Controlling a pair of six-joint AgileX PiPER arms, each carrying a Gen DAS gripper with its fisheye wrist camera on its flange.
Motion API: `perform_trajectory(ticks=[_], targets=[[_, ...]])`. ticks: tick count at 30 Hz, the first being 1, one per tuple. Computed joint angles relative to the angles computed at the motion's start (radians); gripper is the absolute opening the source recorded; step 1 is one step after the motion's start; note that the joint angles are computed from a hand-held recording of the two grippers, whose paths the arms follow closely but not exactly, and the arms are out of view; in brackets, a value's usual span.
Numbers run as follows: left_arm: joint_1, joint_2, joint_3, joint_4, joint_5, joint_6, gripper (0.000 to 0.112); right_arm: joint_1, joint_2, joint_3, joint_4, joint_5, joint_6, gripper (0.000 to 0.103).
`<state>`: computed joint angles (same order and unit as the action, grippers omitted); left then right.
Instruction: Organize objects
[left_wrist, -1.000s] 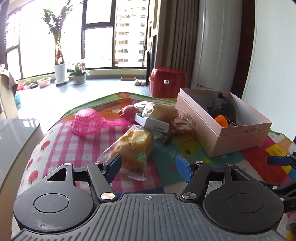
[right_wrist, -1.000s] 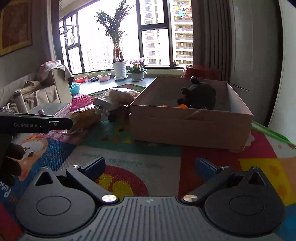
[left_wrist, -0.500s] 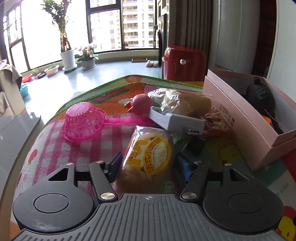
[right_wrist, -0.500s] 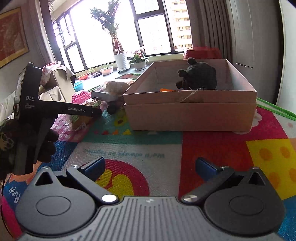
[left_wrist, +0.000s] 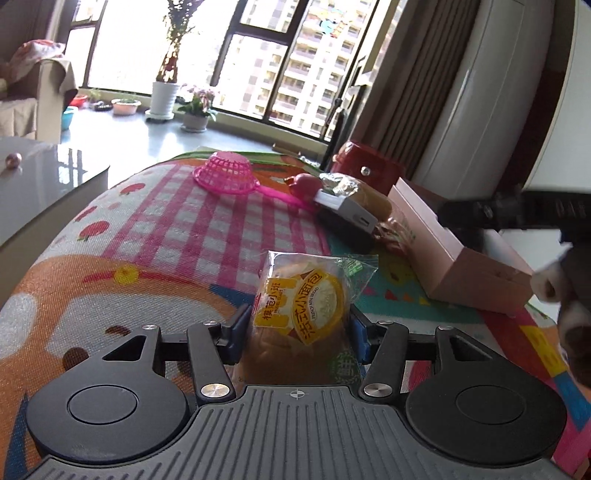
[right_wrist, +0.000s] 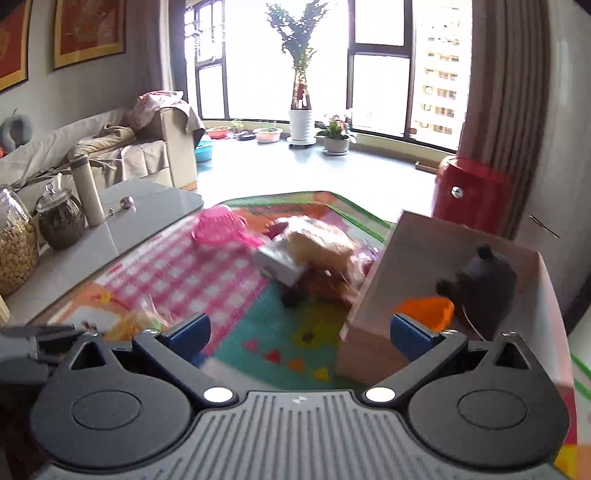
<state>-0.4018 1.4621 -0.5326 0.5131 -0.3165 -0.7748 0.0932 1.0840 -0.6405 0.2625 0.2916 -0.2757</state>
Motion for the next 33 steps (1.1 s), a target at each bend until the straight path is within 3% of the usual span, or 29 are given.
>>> perform_trajectory(ticks=[3, 7, 10, 13, 16, 17, 19, 20, 25, 28, 33], targets=[[0.025, 0.027, -0.017, 0.01, -0.027, -0.041, 0.058, 0.03, 0.24, -0.263, 0.055, 0.085, -0.04, 0.103], [-0.001, 0.017, 0.001, -0.11, -0.029, 0.067, 0.058, 0.108, 0.547, -0.594, -0.03, 0.181, 0.063, 0.103], [0.03, 0.024, 0.007, -0.021, -0.063, -0.032, 0.058, 0.142, 0.756, -0.836, 0.032, 0.306, 0.05, 0.103], [0.051, 0.027, 0.013, 0.022, -0.088, -0.086, 0.058, 0.203, 0.921, -1.022, -0.06, 0.357, 0.142, 0.103], [0.069, 0.031, 0.022, 0.048, -0.12, -0.122, 0.058, 0.23, 1.052, -1.186, -0.117, 0.441, 0.219, 0.089], [0.075, 0.033, 0.024, 0.06, -0.13, -0.139, 0.058, 0.24, 1.06, -1.194, -0.148, 0.437, 0.257, 0.087], [0.082, 0.035, 0.026, 0.071, -0.141, -0.156, 0.058, 0.251, 1.046, -1.174, -0.177, 0.425, 0.254, 0.074], [0.083, 0.035, 0.026, 0.073, -0.142, -0.159, 0.058, 0.257, 1.026, -1.152, -0.195, 0.424, 0.244, 0.062], [0.086, 0.04, 0.02, 0.084, -0.143, -0.173, 0.058, 0.192, 0.825, -0.97, 0.021, 0.468, 0.057, 0.061], [0.093, 0.041, 0.021, 0.103, -0.154, -0.196, 0.058, 0.168, 0.647, -0.82, 0.072, 0.46, -0.018, 0.06], [0.106, 0.043, 0.025, 0.125, -0.171, -0.22, 0.058, 0.124, 0.44, -0.648, 0.092, 0.518, -0.061, 0.057]])
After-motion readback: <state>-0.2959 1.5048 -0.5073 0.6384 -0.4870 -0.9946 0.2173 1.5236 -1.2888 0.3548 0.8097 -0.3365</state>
